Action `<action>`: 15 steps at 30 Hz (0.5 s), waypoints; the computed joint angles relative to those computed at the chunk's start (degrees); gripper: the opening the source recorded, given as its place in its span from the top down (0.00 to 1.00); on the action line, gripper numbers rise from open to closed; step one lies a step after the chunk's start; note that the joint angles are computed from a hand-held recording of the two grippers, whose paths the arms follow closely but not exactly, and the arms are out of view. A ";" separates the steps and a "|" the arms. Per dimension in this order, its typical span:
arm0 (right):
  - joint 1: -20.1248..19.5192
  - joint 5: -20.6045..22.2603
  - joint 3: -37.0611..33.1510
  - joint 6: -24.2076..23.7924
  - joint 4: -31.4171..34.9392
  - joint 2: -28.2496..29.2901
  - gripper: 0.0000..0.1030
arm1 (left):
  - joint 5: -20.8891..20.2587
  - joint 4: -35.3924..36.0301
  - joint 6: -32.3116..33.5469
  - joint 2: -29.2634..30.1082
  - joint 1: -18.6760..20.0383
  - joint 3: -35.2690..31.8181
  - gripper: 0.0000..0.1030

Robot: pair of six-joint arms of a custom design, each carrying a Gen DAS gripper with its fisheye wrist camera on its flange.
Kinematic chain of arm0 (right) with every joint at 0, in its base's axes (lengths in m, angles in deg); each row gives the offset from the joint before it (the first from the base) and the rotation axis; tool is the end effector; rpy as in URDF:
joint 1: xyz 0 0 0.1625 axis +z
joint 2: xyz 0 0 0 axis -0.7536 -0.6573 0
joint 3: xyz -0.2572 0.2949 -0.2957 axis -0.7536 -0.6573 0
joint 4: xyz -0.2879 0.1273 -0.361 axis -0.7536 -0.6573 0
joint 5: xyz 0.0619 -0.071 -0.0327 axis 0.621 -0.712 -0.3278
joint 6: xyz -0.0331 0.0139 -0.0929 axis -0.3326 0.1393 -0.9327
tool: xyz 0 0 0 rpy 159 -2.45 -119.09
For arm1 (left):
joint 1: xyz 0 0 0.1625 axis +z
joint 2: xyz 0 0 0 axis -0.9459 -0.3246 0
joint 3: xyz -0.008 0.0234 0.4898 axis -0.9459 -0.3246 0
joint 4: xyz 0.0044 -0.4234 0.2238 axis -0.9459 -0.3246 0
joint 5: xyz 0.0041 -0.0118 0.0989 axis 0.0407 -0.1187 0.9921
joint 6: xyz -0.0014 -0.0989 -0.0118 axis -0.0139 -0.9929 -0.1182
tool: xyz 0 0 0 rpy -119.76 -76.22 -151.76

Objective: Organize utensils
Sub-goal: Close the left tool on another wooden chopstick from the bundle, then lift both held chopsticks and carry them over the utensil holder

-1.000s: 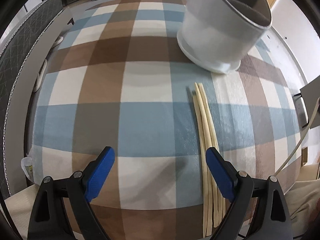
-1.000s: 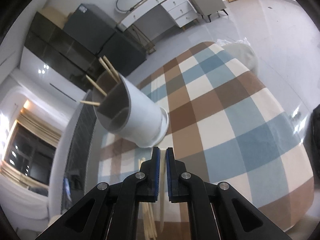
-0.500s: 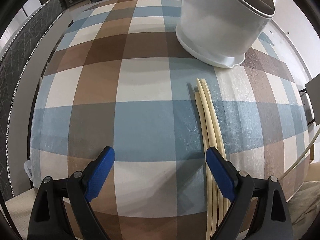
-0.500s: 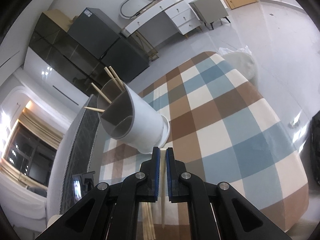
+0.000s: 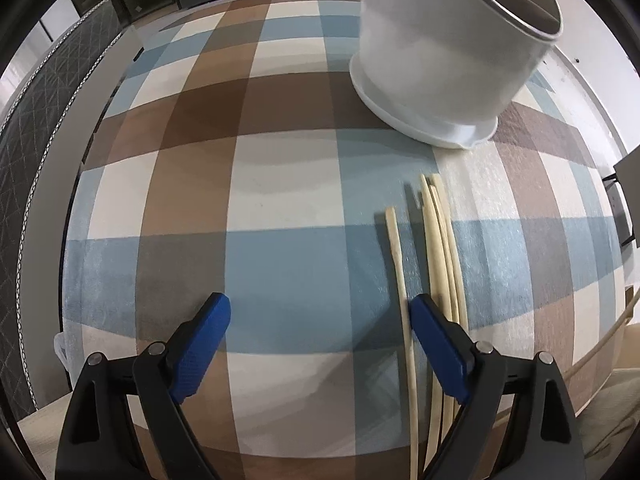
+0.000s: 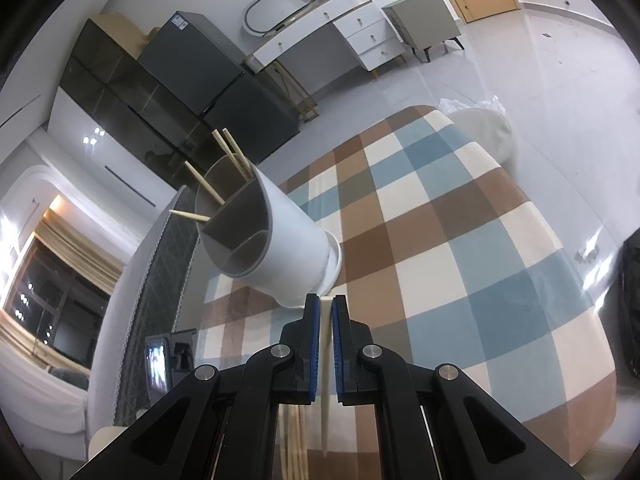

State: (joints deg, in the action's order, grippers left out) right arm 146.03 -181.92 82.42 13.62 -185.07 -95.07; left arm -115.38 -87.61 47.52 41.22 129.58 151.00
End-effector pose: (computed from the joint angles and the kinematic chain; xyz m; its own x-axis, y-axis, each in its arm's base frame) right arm 0.2071 -0.7357 0.2702 -0.9782 -0.0655 0.1971 -0.1713 0.7913 -0.5870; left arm -0.2318 -0.7686 0.1281 -0.7335 -0.0031 -0.6797 0.1961 0.9565 -0.2160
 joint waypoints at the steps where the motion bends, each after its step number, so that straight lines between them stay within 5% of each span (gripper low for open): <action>1: 0.06 -0.02 -0.06 -0.18 0.03 0.08 0.95 | 0.12 -0.27 0.36 0.20 0.11 -0.34 0.17; 7: 0.52 -0.94 -0.35 -1.88 -0.13 0.58 0.95 | 0.62 -1.77 2.69 1.75 0.36 -2.54 0.35; 10: 0.46 -1.30 -0.48 -1.86 -0.07 0.72 0.95 | 0.28 -2.01 4.32 2.97 0.14 -4.16 0.57; 12: 0.49 -1.56 -0.60 -1.79 0.09 0.84 0.95 | -0.35 -2.52 5.82 3.55 0.09 -4.82 0.87; 15: 0.65 -1.96 -0.75 -2.28 0.20 1.05 0.95 | -1.72 -3.56 7.11 3.37 0.18 -4.27 0.98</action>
